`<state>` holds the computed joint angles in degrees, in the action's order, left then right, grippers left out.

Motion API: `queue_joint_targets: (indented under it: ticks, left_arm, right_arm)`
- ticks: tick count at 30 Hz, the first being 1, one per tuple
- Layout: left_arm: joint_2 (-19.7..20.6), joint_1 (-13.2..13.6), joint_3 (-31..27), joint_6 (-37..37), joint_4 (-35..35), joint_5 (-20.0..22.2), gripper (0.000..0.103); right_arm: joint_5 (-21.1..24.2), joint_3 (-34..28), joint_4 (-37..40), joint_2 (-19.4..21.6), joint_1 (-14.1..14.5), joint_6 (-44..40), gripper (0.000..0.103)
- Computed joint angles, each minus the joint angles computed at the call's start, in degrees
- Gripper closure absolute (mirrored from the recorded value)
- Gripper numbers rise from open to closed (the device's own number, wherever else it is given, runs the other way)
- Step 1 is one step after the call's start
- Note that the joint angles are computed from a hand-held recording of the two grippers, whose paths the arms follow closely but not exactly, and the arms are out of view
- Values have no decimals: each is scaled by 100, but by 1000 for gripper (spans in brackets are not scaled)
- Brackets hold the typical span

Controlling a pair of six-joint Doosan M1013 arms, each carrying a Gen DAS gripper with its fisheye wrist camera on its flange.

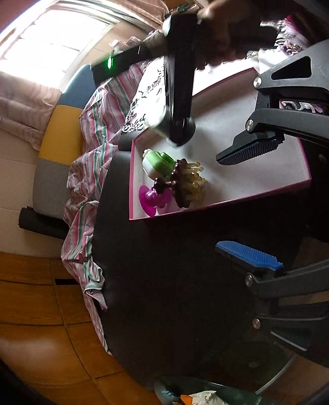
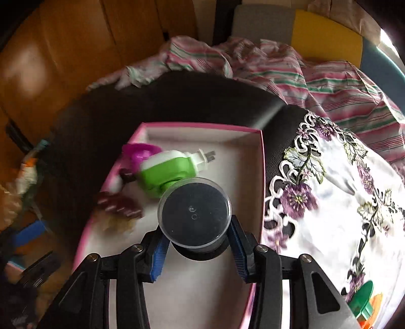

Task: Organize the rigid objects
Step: 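Carry the dark canister into the tray and open the right gripper, then move both grippers back over the toy cluster on the cloth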

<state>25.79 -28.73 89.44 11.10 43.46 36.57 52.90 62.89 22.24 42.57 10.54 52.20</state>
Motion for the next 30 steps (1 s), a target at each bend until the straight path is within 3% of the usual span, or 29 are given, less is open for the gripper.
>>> queue_joint_targets:
  ticks: [4, 7, 12, 22, 30]
  left_arm:
    - [2, 7, 16, 19, -19, -5, 39]
    - [12, 23, 9, 71, -85, -34, 39]
    - [25, 12, -16, 101, -81, -7, 37]
    - [29, -71, -123, 179, 100, 96, 36]
    - [89, -164, -287, 533, 60, 95, 36]
  right_arm:
    - [-128, -193, -311, 204, 74, 501, 57]
    - [-22, -275, -138, 252, 19, 569, 57]
    - [-53, -82, 436, 114, -137, 270, 43]
    - [-299, 553, 1303, -375, -531, -271, 43]
    - [-547, 833, 1218, -596, -860, -140, 43]
